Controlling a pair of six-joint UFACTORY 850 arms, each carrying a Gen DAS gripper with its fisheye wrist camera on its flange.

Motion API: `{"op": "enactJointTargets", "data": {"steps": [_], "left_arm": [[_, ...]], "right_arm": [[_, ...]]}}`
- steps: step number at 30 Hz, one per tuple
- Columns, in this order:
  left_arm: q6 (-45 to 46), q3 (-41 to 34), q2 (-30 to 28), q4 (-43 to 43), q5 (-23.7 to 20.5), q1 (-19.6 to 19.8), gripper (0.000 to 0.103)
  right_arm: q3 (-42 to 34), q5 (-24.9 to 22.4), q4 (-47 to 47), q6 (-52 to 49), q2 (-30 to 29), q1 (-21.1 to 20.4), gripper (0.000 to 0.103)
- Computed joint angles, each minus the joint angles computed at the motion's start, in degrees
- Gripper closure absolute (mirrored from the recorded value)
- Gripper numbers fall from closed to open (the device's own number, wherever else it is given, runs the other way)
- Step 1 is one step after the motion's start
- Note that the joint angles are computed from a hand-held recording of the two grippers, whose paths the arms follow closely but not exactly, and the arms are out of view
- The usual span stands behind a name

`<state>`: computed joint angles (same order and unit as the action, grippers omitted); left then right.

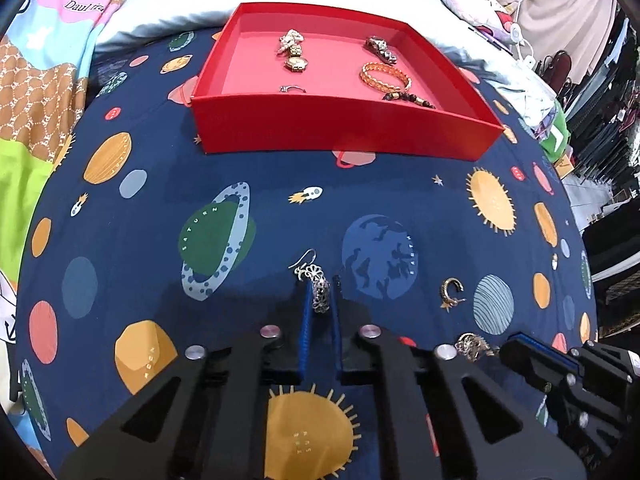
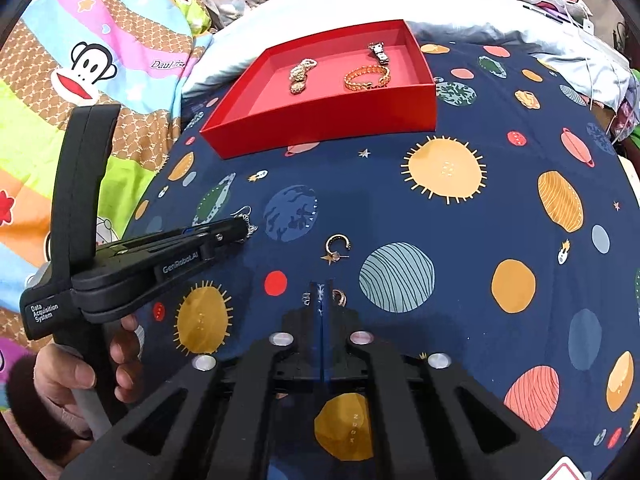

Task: Organize jewelry
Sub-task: 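Lift and carry both earrings over the red tray with both tools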

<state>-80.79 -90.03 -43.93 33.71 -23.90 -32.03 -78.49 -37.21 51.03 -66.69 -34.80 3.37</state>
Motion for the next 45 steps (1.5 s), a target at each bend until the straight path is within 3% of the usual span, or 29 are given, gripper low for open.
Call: {"op": "enactJointTargets", "data": {"steps": [14, 19, 27, 30, 45], "left_arm": [[-3.48, 5.0, 4.1, 2.73, 1.97, -1.2, 0.103], [-3.31, 5.34, 4.39, 2.32, 2.26, -1.32, 0.103], [-3.35, 5.87, 4.75, 1.83, 2.37, -1.39, 0.103], [-3.44, 5.99, 4.89, 1.72, 2.36, -1.4, 0.103], [-6.36, 6.94, 7.32, 5.24, 3.6, -1.8, 0.103]], "right_arm": [[0.23, -0.12, -0.8, 0.19, 0.28, -0.57, 0.103], [0.66, 1.62, -2.69, 0.6, -0.25, 0.33, 0.081], [-0.62, 2.66, -4.52, 1.68, -2.56, 1.28, 0.081], [-0.75, 2.02, -4.73, 1.76, -2.64, 1.35, 0.089], [0.31, 0.12, 2.78, -4.13, 1.03, 0.06, 0.093]]}}
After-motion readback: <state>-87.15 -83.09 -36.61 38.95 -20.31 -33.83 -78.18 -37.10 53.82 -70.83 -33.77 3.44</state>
